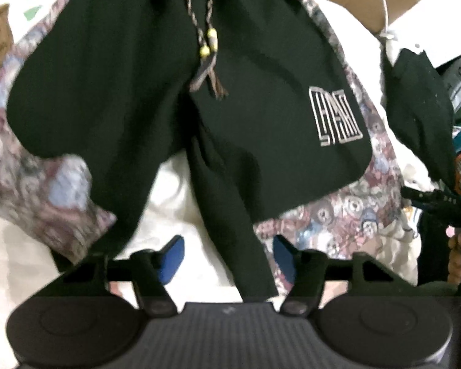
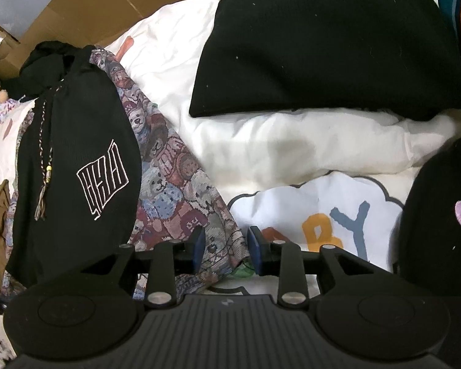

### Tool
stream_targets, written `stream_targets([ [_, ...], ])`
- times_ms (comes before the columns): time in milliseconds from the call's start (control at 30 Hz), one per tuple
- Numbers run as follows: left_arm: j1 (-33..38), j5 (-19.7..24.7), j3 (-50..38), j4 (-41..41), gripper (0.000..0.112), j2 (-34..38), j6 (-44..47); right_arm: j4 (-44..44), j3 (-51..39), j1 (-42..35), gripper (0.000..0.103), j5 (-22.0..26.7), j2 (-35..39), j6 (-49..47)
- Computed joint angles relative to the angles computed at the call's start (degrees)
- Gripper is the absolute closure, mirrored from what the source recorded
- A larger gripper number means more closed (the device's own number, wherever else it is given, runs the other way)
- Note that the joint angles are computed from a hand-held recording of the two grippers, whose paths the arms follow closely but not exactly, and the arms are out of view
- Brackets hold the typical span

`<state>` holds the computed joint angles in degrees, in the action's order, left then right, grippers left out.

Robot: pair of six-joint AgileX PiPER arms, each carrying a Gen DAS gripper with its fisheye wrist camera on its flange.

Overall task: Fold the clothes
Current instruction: 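Grasp the pants leg hem with the left gripper and lift it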

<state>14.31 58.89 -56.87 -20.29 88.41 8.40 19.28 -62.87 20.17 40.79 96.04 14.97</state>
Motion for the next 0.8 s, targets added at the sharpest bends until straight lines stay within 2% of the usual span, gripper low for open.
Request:
stream_targets([
  [167, -2.5, -1.1, 2.4, -0.9, 0.059, 1.1, 0.9, 4.2, 2.1, -2.0, 0.069, -1.2, -0.5, -1.7],
  [333, -3.8, -3.5, 4.7, -3.1, 0.060, 1.8, 0.5, 2.9, 0.6, -1.7, 0.069, 0.4, 0.6, -1.4],
  [367, -4.0, -4.1, 5.3, -3.9, 0.067, 1.7, 0.8, 3.1, 0.5, -1.7, 0.069, 0.7, 0.8, -1.6],
  [400, -4.1, -4.6, 5.7, -4.4, 0.080, 1.7, 1.1, 3.4, 0.4, -1.8, 0.069, 0.9, 1.0, -2.0],
  [433, -4.3, -4.9, 6.0, -4.5, 0.089, 1.6, 1.3, 3.6, 0.4, -1.9, 0.071, 1.1, 1.2, -2.3],
  [467, -4.6, -4.9, 6.1, -4.4, 0.105, 1.6, 1.6, 3.6, 0.3, -1.9, 0.076, 1.4, 1.4, -2.5],
  [567, -4.9, -3.0, 5.2, -4.1, 0.107, 1.8, 2.7, 2.9, -0.1, -1.8, 0.094, 1.8, 1.4, -2.6],
  [800, -3.0, 1.8, 2.0, -4.8, 0.108, 2.2, 4.1, -1.3, -3.5, -1.3, 0.099, 5.3, 0.0, -1.8],
])
